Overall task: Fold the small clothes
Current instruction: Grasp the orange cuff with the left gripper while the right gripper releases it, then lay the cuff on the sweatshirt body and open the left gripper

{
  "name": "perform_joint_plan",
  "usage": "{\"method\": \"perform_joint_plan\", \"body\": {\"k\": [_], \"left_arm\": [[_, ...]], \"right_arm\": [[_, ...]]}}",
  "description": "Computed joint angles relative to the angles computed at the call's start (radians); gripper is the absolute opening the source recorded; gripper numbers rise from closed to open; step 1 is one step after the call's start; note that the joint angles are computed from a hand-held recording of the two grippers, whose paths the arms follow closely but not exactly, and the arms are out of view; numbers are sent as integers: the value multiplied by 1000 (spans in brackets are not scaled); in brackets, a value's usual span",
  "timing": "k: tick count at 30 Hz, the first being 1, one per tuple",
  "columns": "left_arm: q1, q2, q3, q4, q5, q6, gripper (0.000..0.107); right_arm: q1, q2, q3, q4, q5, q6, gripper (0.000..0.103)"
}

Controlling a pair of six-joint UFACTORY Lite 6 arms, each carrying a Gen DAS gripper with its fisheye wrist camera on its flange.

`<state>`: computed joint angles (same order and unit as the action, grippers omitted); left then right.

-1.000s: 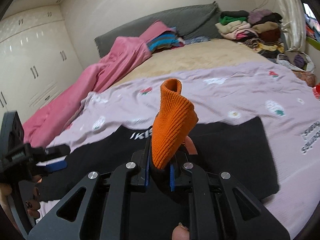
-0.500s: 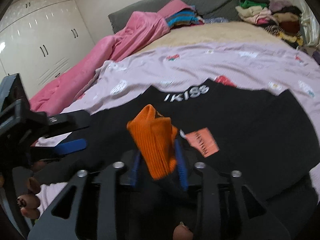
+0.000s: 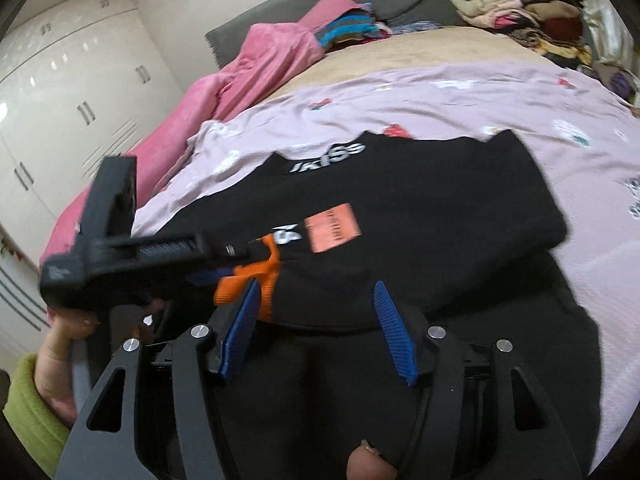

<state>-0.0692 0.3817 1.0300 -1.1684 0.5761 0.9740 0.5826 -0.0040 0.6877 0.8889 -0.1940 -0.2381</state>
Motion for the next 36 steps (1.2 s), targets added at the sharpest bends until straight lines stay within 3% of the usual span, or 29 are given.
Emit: {"method": "perform_joint_plan", "body": {"k": [1,2,5,8,12,16,23,28,36], "left_arm": [[-17,-1,0,1,-15,2,9],[-28,-5,0,-5,-15,12,7],[-30,-80,-27,-29,-9,51,5],[17,-211,-69,-65,58,94,5],[91,-375,-117,-46,92,95,5],[143,-399,-143,6,99,83,5],[181,-333,-183,54,-13,90,7],[152,-378,-220,91,-163,58,9],[107,-259,-196,204,-200,-21,10]], "right_arm": [[-10,-22,-16,39,1,-40,58],[-19,-51,-36,107,-3,-110,58],[-44,-128,-83,276,-17,-290,58],[-67,-193,-122,379,-31,-400,58],[-100,-233,-140,436,-41,-466,58],[-109,-222,-135,468,-71,-504,58],[-113,-71,-42,527,-105,-580,58],[-112,66,64,598,-99,-684,58],[-85,300,279,836,-75,-978,58]]}}
